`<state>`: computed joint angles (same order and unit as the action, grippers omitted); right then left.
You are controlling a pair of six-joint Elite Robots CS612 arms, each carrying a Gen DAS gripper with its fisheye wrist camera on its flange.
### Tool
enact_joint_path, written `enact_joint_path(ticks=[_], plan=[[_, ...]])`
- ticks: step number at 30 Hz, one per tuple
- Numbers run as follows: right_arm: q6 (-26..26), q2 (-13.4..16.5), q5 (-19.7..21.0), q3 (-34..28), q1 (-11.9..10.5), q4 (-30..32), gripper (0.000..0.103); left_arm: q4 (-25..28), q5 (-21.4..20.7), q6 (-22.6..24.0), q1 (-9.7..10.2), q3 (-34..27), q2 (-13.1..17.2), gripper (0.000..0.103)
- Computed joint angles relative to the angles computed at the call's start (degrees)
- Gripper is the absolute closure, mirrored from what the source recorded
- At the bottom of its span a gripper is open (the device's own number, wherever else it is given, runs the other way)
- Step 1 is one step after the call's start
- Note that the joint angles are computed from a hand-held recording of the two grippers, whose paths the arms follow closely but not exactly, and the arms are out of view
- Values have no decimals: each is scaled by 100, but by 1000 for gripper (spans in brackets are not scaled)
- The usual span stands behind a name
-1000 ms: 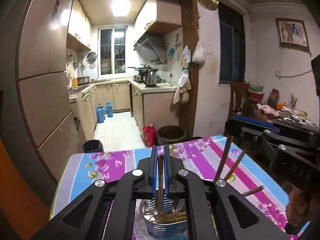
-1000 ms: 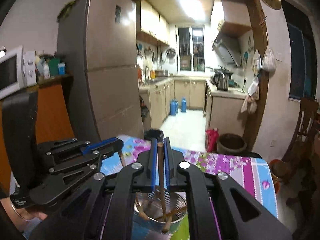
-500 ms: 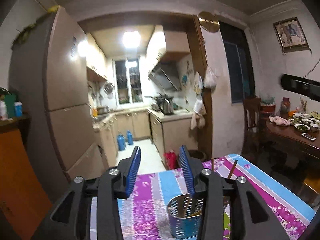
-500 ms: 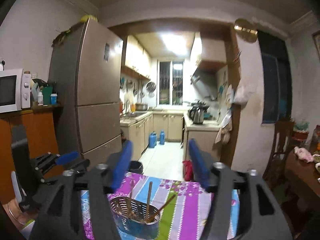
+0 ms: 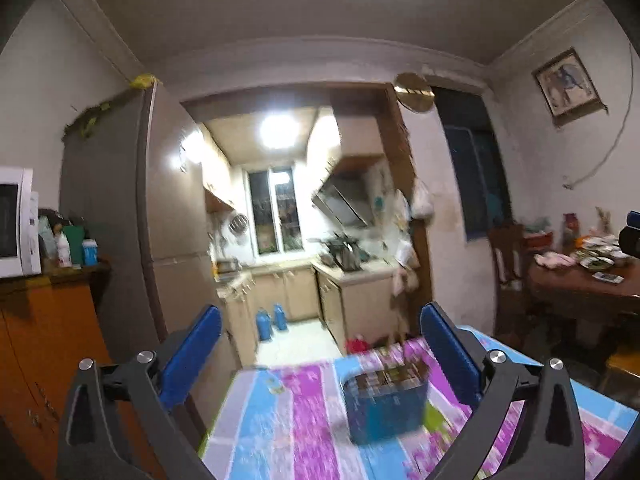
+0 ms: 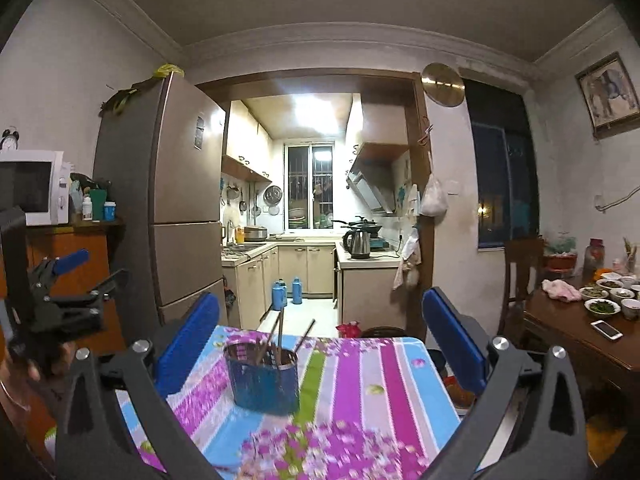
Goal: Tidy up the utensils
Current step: 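Move both open tools back down over the remaining chopsticks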
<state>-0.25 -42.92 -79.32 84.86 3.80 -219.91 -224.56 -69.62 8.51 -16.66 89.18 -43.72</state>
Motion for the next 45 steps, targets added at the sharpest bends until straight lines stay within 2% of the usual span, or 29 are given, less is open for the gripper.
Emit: enact_joint_path(ticks=[4, 10, 13, 17, 20, 22, 23, 24, 25, 27, 28, 31, 34, 37, 39, 43, 45], plan=[[-174, -97, -195, 551, -35, -685, 5, -22, -89, -478, 9, 612, -224, 3], [-541, -190, -239, 1310, -90, -960, 5, -653, -56, -558, -29, 1476, -323, 3], [-831, -163, -464, 1530, -36, -792, 5, -768, -46, -490, -94, 1856, -334, 3], [-629, -132, 89, 1681, -66, 103, 6, -453, -116, -382, -284, 2300, -322, 3], [-688, 31, 170, 1652, 22, 616, 18, -290, -372, -374, -456, 2521, -168, 4], [-787, 151, 338, 1590, 82, 1012, 26, 171, -542, -505, -501, 2545, -124, 7], [-886, 200, 361, 1562, 122, 1104, 35, 414, -599, -626, -500, 2536, -111, 8], [-1000, 247, 338, 1548, 166, 1197, 43, 848, -582, -855, -490, 2484, -101, 16], [-1087, 275, 328, 1537, 202, 1314, 47, 1141, -540, -991, -487, 2446, -90, 27], [-1140, 299, 538, 1562, 235, 1487, 61, 1651, -673, -1152, -459, 2376, -68, 36], [-1167, 300, 580, 1607, 260, 1455, 61, 1720, -746, -1169, -455, 2374, -56, 36], [-1226, 269, 660, 1771, 271, 1259, 61, 1435, -909, -1034, -491, 2486, -11, 37], [-1200, 245, 661, 1884, 273, 1013, 62, 996, -742, -939, -567, 2607, 19, 37], [-1181, 244, 620, 1878, 268, 1015, 69, 952, -658, -1101, -554, 2569, 4, 37], [-1239, 261, 586, 1824, 285, 1126, 75, 1061, -679, -1010, -550, 2490, -22, 37], [-1350, 359, 569, 1637, 328, 1289, 76, 1179, -1025, -741, -533, 2369, 43, 40], [-1426, 411, 578, 1542, 373, 1364, 76, 1192, -1010, -717, -543, 2322, 82, 40]])
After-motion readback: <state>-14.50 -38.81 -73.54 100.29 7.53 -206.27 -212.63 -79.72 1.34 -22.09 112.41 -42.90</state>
